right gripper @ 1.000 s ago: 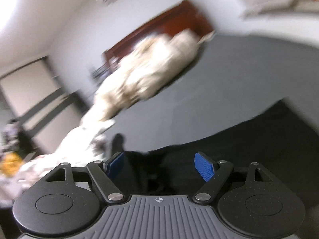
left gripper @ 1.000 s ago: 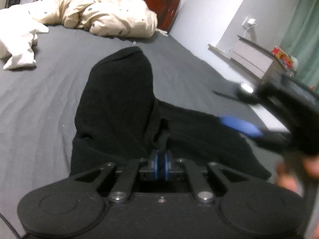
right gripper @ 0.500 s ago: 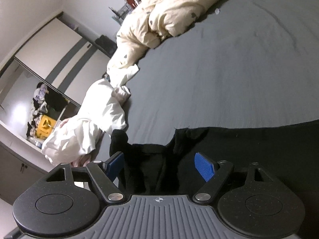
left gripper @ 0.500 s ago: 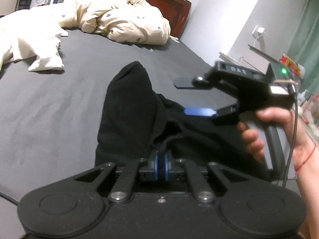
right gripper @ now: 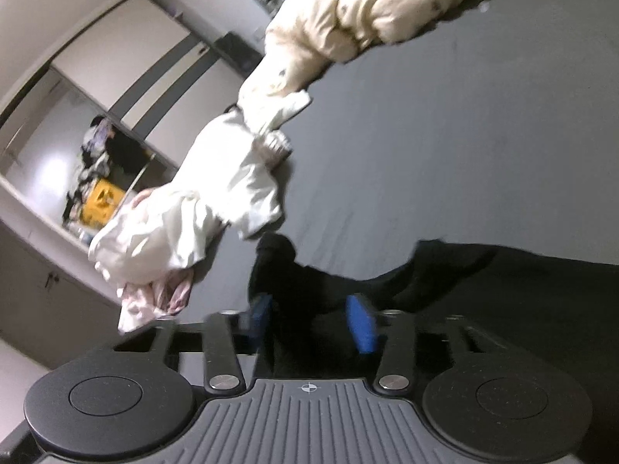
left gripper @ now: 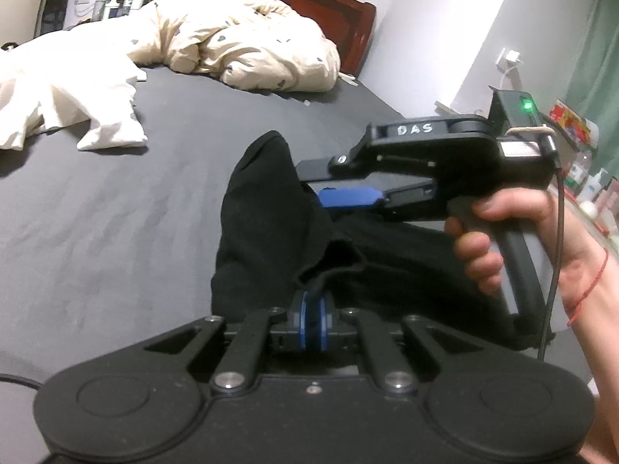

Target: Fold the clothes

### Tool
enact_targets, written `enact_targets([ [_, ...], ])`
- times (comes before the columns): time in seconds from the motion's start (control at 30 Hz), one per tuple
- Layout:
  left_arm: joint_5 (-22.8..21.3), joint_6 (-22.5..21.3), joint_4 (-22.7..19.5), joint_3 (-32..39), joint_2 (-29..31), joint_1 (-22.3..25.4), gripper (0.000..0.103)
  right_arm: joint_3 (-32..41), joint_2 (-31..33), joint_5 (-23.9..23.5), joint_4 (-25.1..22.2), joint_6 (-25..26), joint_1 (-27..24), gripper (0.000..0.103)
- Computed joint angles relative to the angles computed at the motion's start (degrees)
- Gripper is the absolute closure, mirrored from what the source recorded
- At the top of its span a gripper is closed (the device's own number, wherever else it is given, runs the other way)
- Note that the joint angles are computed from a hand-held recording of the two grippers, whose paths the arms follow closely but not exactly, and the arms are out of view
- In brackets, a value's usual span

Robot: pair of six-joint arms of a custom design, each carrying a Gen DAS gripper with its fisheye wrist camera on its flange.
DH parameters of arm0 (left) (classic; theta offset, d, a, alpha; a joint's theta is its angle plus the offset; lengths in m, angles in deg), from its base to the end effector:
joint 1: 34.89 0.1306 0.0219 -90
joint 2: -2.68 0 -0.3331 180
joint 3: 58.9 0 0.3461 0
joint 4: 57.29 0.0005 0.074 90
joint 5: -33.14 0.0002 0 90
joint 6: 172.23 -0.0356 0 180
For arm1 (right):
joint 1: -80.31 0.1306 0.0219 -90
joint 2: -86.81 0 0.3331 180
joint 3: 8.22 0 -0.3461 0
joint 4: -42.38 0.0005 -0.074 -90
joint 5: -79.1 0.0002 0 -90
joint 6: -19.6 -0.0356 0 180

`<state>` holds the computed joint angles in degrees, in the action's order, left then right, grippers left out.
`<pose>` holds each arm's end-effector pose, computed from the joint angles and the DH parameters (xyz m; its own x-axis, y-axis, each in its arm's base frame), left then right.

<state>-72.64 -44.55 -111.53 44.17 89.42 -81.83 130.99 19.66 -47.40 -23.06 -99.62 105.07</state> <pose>0.2937 -0.3009 0.4938 -0.6722 -0.1421 -0.7266 0.1841 0.9185 -0.3500 0.4825 0.2453 0.5264 -0.8686 0.0315 -0.4944 -0.3803 0.5972 0.7062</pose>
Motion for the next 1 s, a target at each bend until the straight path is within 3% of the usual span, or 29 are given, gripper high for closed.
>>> enact_targets([
  [0.07,-0.25,0.12,-0.17,-0.28,-0.21,-0.02,0.096,-0.54,0.19,-1.06,1.52,-0.86,0.34,0.093],
  [0.1,-0.25,0.29,-0.27,-0.42,-0.32,-0.04,0.096,-1.51,-0.13,-1.41,2.74,-1.53,0.49,0.096],
  [0.2,-0.29,1.21,-0.86,-0.78,-0.55,0.03,0.096,-5.92,-1.99,-4.23,7.68,-4.75,0.48,0.097],
  [0.33,-0.72,2.03,-1.39,-1.27,-1.03,0.28,0.096,-12.42,-5.22,-6.99,17.87,-12.58,0.66,0.102],
  [0.53,-0.87,2.49,-1.83,-1.76,-1.65,0.77,0.096,-15.12,-8.17,-6.12,23.8,-16.94,0.69,0.102],
  [0.63,-0.59,2.76,-1.85,-1.98,-1.96,1.01,0.096,-18.04,-11.57,-2.13,23.42,-16.34,0.58,0.102],
  [0.77,-0.35,2.08,-1.65,-2.27,-2.33,0.88,0.096,-17.71,-13.38,7.2,13.44,-7.33,1.2,0.101],
  [0.83,-0.23,1.69,-1.87,-2.25,-2.32,0.78,0.096,-16.81,-12.86,11.37,11.79,-4.93,1.86,0.1],
  [0.87,-0.22,1.53,-1.99,-2.2,-2.3,0.74,0.096,-16.35,-12.39,10.36,12.28,-5.6,1.71,0.1],
  [0.9,-0.09,1.39,-1.98,-2.19,-2.3,0.82,0.096,-15.89,-11.91,9.36,12.79,-6.27,1.57,0.099],
  [0.93,-0.02,1.24,-1.95,-2.21,-2.34,0.92,0.096,-15.43,-11.43,8.37,13.32,-6.97,1.43,0.09],
  [0.97,-0.08,1.12,-1.9,-2.22,-2.38,0.96,0.096,-14.88,-10.99,7.68,13.51,-7.11,1.4,0.065],
  [1.0,-0.16,1.02,-1.83,-2.24,-2.4,1.0,0.096,-14.65,-10.85,7.76,13.66,-6.74,1.61,0.047],
])
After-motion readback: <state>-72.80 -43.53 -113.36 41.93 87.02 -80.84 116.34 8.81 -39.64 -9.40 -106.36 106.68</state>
